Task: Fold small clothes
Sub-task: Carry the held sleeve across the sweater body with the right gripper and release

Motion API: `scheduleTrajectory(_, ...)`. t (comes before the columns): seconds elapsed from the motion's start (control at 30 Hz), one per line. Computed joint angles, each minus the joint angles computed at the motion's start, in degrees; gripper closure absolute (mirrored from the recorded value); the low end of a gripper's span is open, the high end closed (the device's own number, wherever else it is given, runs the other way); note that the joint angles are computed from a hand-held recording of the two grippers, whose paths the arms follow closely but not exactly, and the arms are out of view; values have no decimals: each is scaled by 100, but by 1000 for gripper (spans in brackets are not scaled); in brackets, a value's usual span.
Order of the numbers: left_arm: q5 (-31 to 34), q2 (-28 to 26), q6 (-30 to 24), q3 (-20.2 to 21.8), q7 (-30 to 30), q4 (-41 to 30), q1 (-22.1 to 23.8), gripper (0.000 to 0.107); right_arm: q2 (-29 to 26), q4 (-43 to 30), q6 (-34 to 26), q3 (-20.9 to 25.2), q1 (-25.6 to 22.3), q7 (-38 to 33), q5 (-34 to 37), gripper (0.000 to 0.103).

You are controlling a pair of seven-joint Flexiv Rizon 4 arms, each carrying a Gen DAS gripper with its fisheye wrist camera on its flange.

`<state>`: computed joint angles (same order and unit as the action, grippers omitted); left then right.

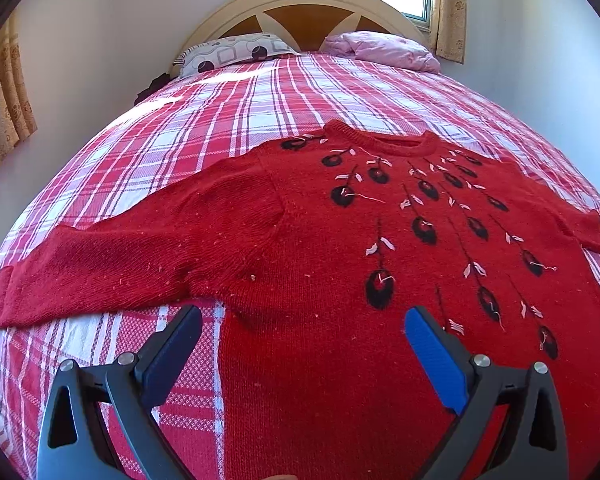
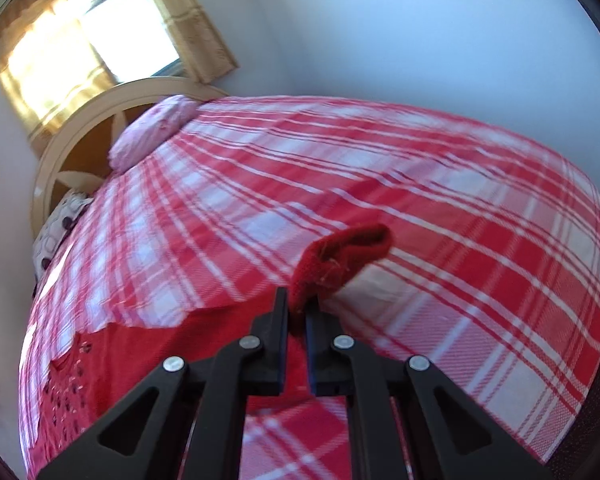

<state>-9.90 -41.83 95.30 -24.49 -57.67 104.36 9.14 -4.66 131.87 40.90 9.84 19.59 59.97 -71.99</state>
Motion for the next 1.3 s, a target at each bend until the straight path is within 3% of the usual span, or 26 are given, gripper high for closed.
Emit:
scheduleTrajectory(0.2, 5, 19, 44, -268, -30, 147, 277, 5, -564, -1087, -31, -158, 211, -1114, -316, 94)
scheduleTrajectory(0.5, 157, -31, 86, -916, 3, 368, 934, 5, -1972, -3067, 779, -669, 708, -2874, -568, 94)
scheduleTrajectory(0.73, 211, -45, 14, -1111, 23, 436, 1178, 5, -3533, -4834, 1610, -1022, 1167, -4465, 110, 94)
scheduleTrajectory(0.9, 181, 8, -75, -1047, 74, 423, 1131, 5, -4282, -5507, 2130, -1057, 1288, -5180, 794, 93)
scheduleTrajectory(1.0, 70, -15, -297, -1166, 169, 367, 1167, 5, -4530, -5605, 2510, -969, 1286, -5612, 1209, 83)
scheduleTrajectory(1.07, -52, -44, -500, -1280, 277, 304, 1187, 5, -4431, -5352, 2871, -1138, 1381, -5445, 1242, 67)
scheduleTrajectory(1.13, -256, -89, -719, -1460, 395, 250, 1227, 5, -4074, -4748, 3406, -1757, 1643, -4705, 828, 62)
scheduleTrajectory(1.23, -534, -122, -1019, -1635, 586, 156, 1180, 5, -3450, -3878, 3519, -2589, 2138, -3546, 25, 53)
scheduleTrajectory(1.3, -691, -133, -1193, -1646, 688, 53, 1034, 5, -3067, -3409, 3223, -2790, 2271, -2749, -645, 43)
